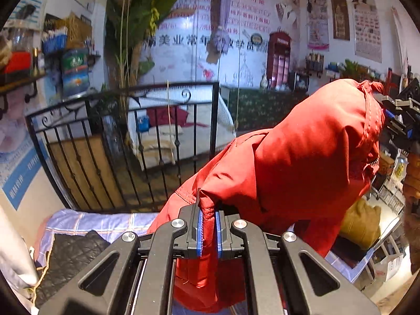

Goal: Fold large clothes

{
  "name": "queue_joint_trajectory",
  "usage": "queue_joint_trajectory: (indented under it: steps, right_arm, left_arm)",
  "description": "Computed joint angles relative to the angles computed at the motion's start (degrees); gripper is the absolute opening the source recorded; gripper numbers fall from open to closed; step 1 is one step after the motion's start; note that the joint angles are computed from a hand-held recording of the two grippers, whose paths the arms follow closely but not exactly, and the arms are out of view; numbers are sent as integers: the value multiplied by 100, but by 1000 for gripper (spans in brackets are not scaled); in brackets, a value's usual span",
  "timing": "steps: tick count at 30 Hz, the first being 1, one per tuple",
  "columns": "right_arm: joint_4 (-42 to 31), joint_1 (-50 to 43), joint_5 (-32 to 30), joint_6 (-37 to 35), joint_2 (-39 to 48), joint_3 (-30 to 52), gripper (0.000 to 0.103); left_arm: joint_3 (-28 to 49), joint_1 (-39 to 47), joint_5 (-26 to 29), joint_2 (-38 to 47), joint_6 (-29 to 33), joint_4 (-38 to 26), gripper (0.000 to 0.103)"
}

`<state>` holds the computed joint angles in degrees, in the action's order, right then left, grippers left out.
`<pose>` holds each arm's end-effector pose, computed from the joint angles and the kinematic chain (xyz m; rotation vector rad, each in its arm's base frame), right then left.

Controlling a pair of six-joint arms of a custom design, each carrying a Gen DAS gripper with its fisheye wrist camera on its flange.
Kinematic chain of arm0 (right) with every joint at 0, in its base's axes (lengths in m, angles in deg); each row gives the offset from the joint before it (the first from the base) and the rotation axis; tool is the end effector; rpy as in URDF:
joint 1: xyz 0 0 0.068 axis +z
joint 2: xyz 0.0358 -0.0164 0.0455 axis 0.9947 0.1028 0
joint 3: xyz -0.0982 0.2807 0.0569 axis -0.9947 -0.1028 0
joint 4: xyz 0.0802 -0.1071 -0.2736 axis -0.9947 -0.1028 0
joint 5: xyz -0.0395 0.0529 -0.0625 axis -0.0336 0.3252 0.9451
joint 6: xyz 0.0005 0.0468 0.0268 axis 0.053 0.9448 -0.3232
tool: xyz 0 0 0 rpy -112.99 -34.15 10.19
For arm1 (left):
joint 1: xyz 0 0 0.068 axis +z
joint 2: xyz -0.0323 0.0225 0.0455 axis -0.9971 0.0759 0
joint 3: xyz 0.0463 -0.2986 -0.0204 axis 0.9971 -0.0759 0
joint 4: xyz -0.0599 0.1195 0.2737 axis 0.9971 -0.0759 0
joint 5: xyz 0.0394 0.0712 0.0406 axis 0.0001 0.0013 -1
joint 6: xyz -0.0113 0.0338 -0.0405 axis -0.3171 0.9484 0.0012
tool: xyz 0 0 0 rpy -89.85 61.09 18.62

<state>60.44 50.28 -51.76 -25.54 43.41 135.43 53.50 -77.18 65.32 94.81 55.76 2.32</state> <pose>0.1908 -0.0906 0.4645 0.1732 1.7077 0.8602 0.3686 0.0306 0.4753 0.7037 1.9624 -0.4618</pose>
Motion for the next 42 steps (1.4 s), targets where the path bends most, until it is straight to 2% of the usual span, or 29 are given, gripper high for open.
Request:
queue_joint_trajectory:
  steps: [1, 2, 3, 4, 8, 10, 11, 13, 15, 16, 17, 18, 19, 20, 21, 22, 23, 24, 26, 27, 29, 31, 33, 34, 37, 40, 41, 42]
  right_arm:
    - [380, -133, -235, 302, -154, -119, 7]
    - [1041, -311, -572, 878, -258, -178, 7]
    - [1806, -327, -743, 1483, -311, -215, 7]
    - [2284, -199, -667, 1818, -361, -193, 7]
    - [4722, 37, -602, 3409, 54, 217, 6]
    - [5413, 110, -395, 3961, 383, 484, 6]
    - [5398, 169, -313, 3919, 605, 725, 6]
    - [4129, 369, -13, 3073, 859, 1291, 7]
    - [2293, 698, 154, 1821, 1411, 2083, 8]
    - [1100, 888, 436, 986, 1776, 2565, 12]
    - [246, 1089, 980, 407, 2044, 2837, 17]
    - [-520, 1395, 1817, -134, 2435, 3054, 43]
    - [-1061, 1717, 2689, -566, 2834, 3161, 90]
    - [-1478, 2034, 3608, -863, 3172, 3175, 98]
    - [-1548, 2204, 4067, -1017, 3352, 2955, 97]
    - [-1528, 2346, 4337, -1183, 3526, 2659, 97]
    - [-1476, 2484, 4630, -1148, 3674, 2236, 97]
    - [-1487, 2512, 4657, -921, 3794, 1926, 97]
    - [-1244, 2430, 4229, -374, 3852, 1065, 97]
    - [-1100, 2395, 4184, -146, 3766, 486, 97]
    - [-1041, 2369, 4525, -82, 3504, -428, 97]
    - [-1283, 2405, 5103, -384, 2984, -1177, 97]
    - [-1558, 2227, 5426, -570, 2470, -1786, 97]
    - [-1647, 2090, 5379, -586, 2261, -2102, 97]
    - [-2393, 1538, 5293, -823, 1700, -2526, 97]
    - [-2349, 1186, 4979, -852, 1553, -3048, 97]
    - [-2192, 1111, 4908, -814, 1601, -3136, 97]
    - [-2363, 1046, 4814, -730, 1361, -3263, 97]
  left_arm:
    - [0, 106, 168, -145, -179, 152, 7]
    - [-287, 398, 489, -471, -167, 215, 7]
    - [-358, 474, 655, -749, -411, 267, 7]
    - [-304, 604, 873, -895, -615, 299, 6]
    - [151, 962, 1555, -1025, -1486, 1094, 6]
    - [182, 1151, 1849, -1148, -1724, 1466, 6]
    - [283, 1132, 1784, -1119, -1791, 1594, 6]
    - [702, 1034, 1561, -859, -1561, 1293, 6]
    - [1193, 515, 718, -527, -1215, 449, 7]
    - [1444, 273, 355, -262, -953, -30, 6]
    - [1509, 20, -112, 23, -824, -253, 7]
    - [1430, -195, -586, 258, -815, -279, 10]
    - [1096, -479, -1272, 428, -769, -217, 16]
    - [569, -716, -1944, 410, -726, 53, 24]
    - [-105, -938, -2611, 305, -667, 443, 58]
    - [-648, -1047, -2933, 283, -570, 766, 79]
    - [-1363, -1082, -3122, 171, -523, 1293, 79]
    - [-1791, -1106, -3363, 148, -484, 1480, 78]
    - [-2128, -936, -3384, 315, -615, 1132, 78]
    - [-2388, -772, -3403, 272, -695, 1153, 78]
    - [-2600, -401, -3514, 301, -600, 1111, 78]
    - [-2582, 84, -3554, 467, -466, 1023, 82]
    - [-2798, 505, -3922, 472, -239, 1181, 85]
    - [-2834, 688, -4074, 523, -129, 1152, 85]
    - [-2576, 1177, -3805, 708, -52, 660, 85]
    - [-2495, 1329, -3271, 412, -410, -236, 91]
    - [-2501, 1272, -3285, 441, -497, -287, 93]
    - [-2720, 1181, -3485, 350, -526, -163, 95]
